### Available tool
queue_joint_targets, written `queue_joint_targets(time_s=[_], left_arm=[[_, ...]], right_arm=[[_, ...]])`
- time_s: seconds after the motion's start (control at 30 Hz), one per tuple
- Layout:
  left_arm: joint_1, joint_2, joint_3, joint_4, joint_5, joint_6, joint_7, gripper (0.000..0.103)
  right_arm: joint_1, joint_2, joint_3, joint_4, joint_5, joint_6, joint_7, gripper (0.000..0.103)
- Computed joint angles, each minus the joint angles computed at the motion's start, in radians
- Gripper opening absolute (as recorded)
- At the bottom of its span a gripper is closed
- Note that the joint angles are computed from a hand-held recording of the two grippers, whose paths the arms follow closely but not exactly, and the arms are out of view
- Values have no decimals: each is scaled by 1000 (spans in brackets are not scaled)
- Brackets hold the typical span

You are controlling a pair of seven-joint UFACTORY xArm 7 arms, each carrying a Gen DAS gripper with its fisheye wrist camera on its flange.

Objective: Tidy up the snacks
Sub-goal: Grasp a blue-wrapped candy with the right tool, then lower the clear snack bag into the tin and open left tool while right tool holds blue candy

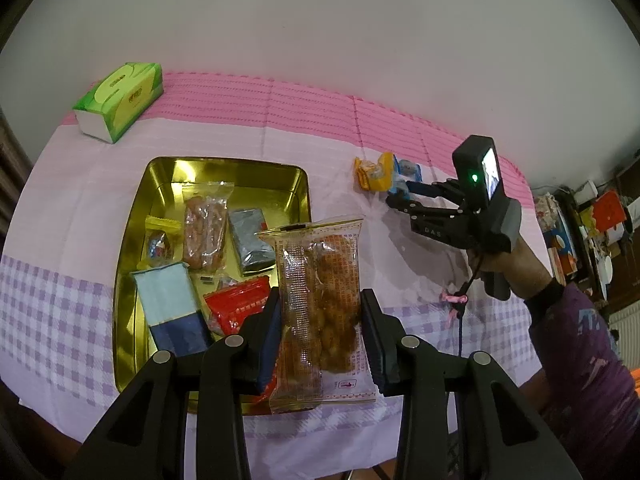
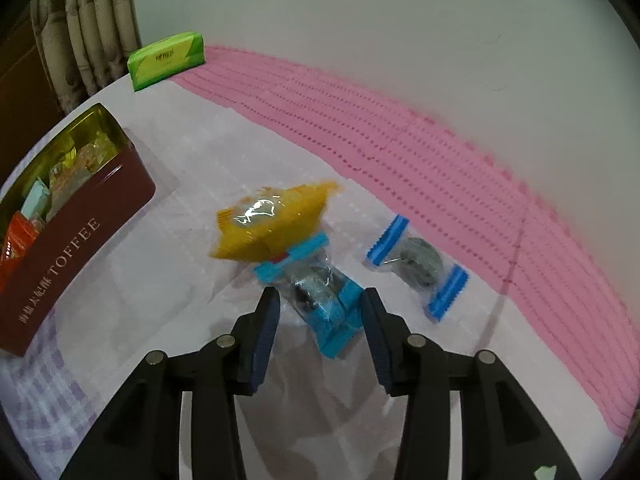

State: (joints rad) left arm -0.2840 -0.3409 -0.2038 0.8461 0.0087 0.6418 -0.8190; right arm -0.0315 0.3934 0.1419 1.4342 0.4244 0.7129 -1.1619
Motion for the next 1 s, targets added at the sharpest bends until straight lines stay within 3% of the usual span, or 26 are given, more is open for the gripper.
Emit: queue_joint_targets(time_s=[0.17,0.3,0.47,0.53,0.63,0.73,0.87,1.0], left_arm=[[0,-5,1,-7,-2,-3,-5,38],[-1,-4,0,-5,-1,-1,-4,38],[2,-11,-1,-10,3,-3,-10,38],[3,-16,1,-15,0,-5,-11,38],[11,-38,-5,-24,14,4,-23,38],[25,-80,-9,-51,35,11,-38,38],[40,-131,-13,-89,55,35,-46,38],[65,-183,-38,-129,100,59,-64,38]], right_arm=[[7,-15,8,-13,-14,-46,-26,40],[35,6,-14,15,-79,-17,11,40],[25,36,-3,74,-66,77,47,33],[28,26,-4,57,-60,70,66,32],[1,-30,7,-23,8,54,46,27],[-45,-138,8,-162,161,35,4,26],[-66,-310,-49,-379,348,10,-51,26],[-34,-414,-112,-527,423,-82,-47,26]])
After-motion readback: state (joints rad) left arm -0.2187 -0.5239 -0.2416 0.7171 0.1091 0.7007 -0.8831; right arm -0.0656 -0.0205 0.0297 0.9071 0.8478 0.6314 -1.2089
